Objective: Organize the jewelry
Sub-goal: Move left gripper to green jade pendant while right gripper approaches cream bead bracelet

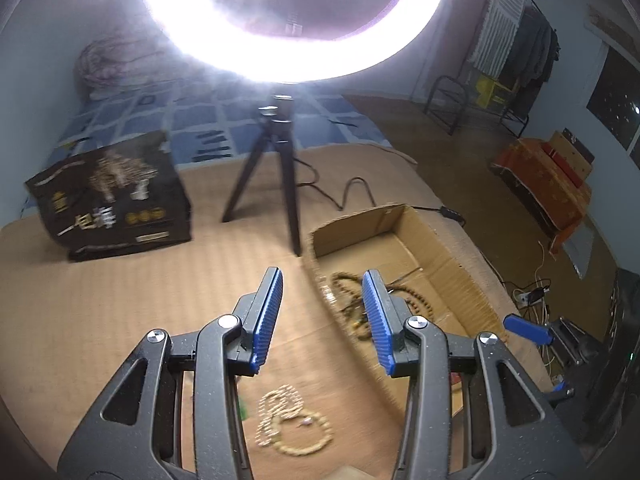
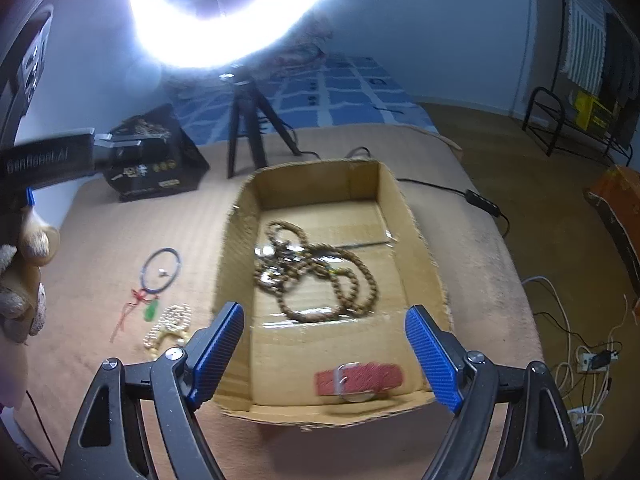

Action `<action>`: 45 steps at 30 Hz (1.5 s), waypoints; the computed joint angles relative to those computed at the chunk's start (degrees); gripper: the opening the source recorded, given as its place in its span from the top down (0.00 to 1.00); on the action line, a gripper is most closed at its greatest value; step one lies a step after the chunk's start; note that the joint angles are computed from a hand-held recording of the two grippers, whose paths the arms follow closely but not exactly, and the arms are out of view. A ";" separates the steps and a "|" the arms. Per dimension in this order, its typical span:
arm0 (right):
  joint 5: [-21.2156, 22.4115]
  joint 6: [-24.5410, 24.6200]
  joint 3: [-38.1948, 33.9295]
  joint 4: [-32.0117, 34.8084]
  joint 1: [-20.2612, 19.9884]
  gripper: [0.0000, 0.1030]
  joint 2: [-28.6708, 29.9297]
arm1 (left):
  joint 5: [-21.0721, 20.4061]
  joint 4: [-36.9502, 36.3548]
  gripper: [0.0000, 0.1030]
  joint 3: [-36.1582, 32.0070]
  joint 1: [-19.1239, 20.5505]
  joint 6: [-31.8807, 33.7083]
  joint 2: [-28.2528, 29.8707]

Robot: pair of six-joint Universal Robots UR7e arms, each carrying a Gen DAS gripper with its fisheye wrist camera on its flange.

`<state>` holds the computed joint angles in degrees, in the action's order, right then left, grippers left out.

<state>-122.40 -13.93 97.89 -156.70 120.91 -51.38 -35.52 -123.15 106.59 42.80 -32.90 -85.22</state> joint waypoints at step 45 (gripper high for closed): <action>15.19 0.84 -3.89 17.79 3.25 0.60 7.70 | -12.02 6.72 0.65 13.60 9.80 -6.06 -16.08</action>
<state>-107.21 -13.09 94.00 -138.91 124.16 -43.67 -47.54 -116.43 120.19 52.60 -38.96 -101.30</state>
